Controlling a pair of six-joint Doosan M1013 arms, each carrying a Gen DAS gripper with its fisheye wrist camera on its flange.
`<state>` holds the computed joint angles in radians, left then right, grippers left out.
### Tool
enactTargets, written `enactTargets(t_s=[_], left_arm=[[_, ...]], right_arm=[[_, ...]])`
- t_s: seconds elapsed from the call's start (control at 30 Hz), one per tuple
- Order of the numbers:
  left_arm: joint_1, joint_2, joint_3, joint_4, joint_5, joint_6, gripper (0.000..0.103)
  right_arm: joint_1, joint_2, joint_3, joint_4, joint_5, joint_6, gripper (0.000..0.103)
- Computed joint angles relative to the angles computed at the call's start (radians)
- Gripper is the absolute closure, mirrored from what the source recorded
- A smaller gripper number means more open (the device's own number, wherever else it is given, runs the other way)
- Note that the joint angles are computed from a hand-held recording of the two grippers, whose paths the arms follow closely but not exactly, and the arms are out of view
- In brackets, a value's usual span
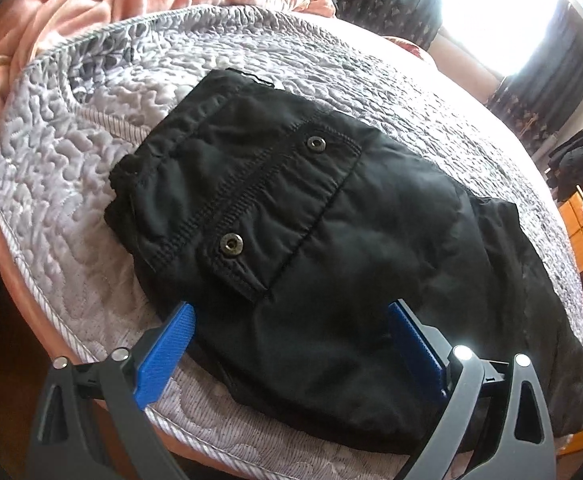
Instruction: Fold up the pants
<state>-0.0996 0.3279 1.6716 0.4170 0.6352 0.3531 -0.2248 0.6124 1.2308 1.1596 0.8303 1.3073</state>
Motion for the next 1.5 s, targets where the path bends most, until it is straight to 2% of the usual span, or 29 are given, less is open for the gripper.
enactTargets(t_s=[0.2,0.7,0.97,1.3,1.5], left_arm=[[-0.002,-0.017,0.026,0.027,-0.016,-0.065,0.006],[0.011,-0.032,0.057,-0.007,-0.072,-0.066,0.006],[0.021,-0.043,0.075,-0.030,-0.107,-0.070,0.006],[0.019,-0.048,0.082,-0.033,-0.117,-0.080,0.006],[0.018,-0.051,0.086,-0.029,-0.124,-0.090,0.006]], right_arm=[[0.041,-0.050,-0.023,-0.134,-0.045,-0.009,0.082],[0.140,-0.120,-0.064,-0.409,-0.100,0.006,0.083],[0.183,-0.130,-0.082,-0.503,-0.112,-0.004,0.083],[0.224,-0.131,-0.107,-0.582,-0.113,0.000,0.083],[0.263,-0.127,-0.129,-0.681,-0.119,0.012,0.083]])
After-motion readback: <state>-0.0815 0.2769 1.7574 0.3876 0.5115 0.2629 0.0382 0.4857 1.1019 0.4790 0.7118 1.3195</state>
